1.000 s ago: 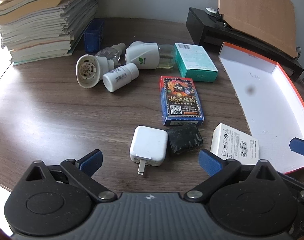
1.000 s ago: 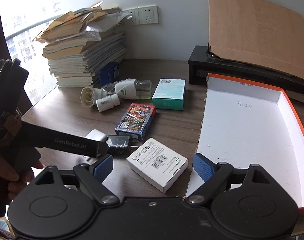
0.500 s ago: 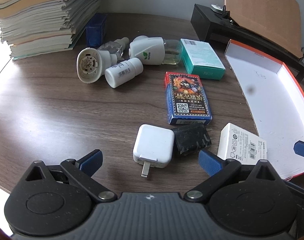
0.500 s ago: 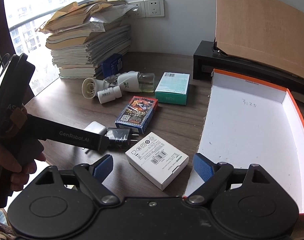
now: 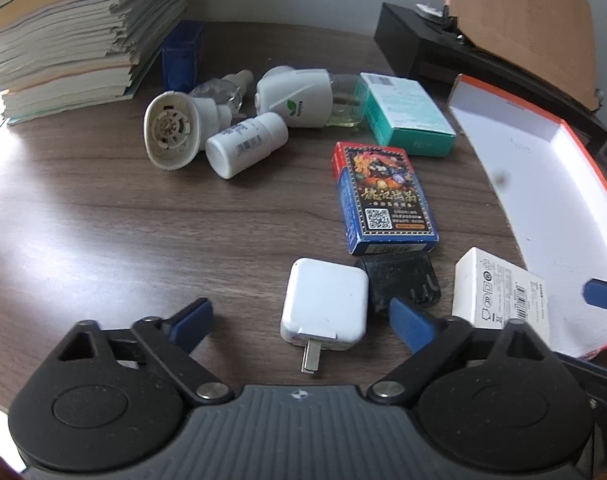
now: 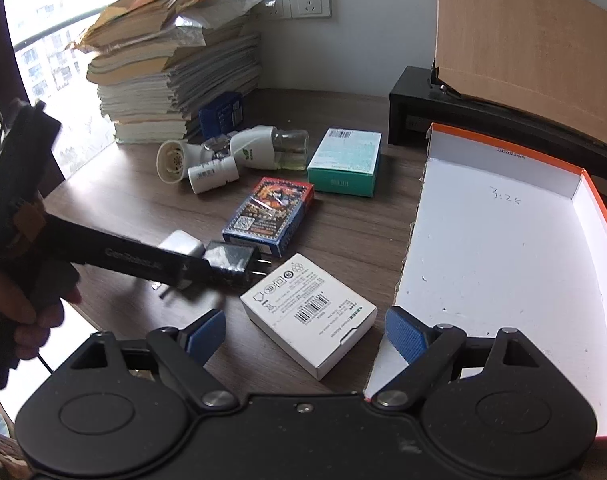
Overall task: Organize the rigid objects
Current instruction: 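Grasp the white barcode box with the right gripper while the left grasps the white charger, then carry the barcode box and white charger over the white box with both grippers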
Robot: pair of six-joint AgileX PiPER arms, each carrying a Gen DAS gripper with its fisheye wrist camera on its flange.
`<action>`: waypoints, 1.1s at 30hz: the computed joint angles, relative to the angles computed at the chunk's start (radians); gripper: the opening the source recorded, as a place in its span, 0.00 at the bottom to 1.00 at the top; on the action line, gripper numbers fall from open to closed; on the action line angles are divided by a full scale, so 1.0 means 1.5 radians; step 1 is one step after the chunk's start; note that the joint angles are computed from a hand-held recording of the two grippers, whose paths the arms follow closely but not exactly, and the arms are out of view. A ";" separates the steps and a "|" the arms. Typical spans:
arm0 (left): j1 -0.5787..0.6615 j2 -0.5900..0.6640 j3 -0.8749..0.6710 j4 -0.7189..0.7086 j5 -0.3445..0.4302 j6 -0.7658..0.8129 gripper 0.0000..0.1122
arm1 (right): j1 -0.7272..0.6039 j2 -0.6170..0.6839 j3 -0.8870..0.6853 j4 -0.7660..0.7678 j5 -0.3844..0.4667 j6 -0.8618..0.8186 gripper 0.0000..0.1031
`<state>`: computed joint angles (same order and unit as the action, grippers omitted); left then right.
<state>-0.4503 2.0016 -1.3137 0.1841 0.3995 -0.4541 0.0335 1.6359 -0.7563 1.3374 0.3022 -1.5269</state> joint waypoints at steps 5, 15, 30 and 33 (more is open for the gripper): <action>0.013 -0.001 0.008 -0.027 -0.010 0.048 0.74 | -0.003 0.033 -0.027 -0.035 0.013 -0.016 0.99; -0.018 0.005 0.016 0.109 -0.034 -0.042 0.51 | 0.021 0.125 -0.116 -0.130 0.019 -0.025 0.99; -0.018 -0.043 0.086 0.209 -0.065 -0.201 0.38 | 0.003 0.186 -0.201 -0.208 0.126 0.027 0.68; -0.020 -0.057 0.095 0.227 -0.064 -0.235 0.38 | 0.003 0.163 -0.174 -0.137 0.105 -0.019 0.68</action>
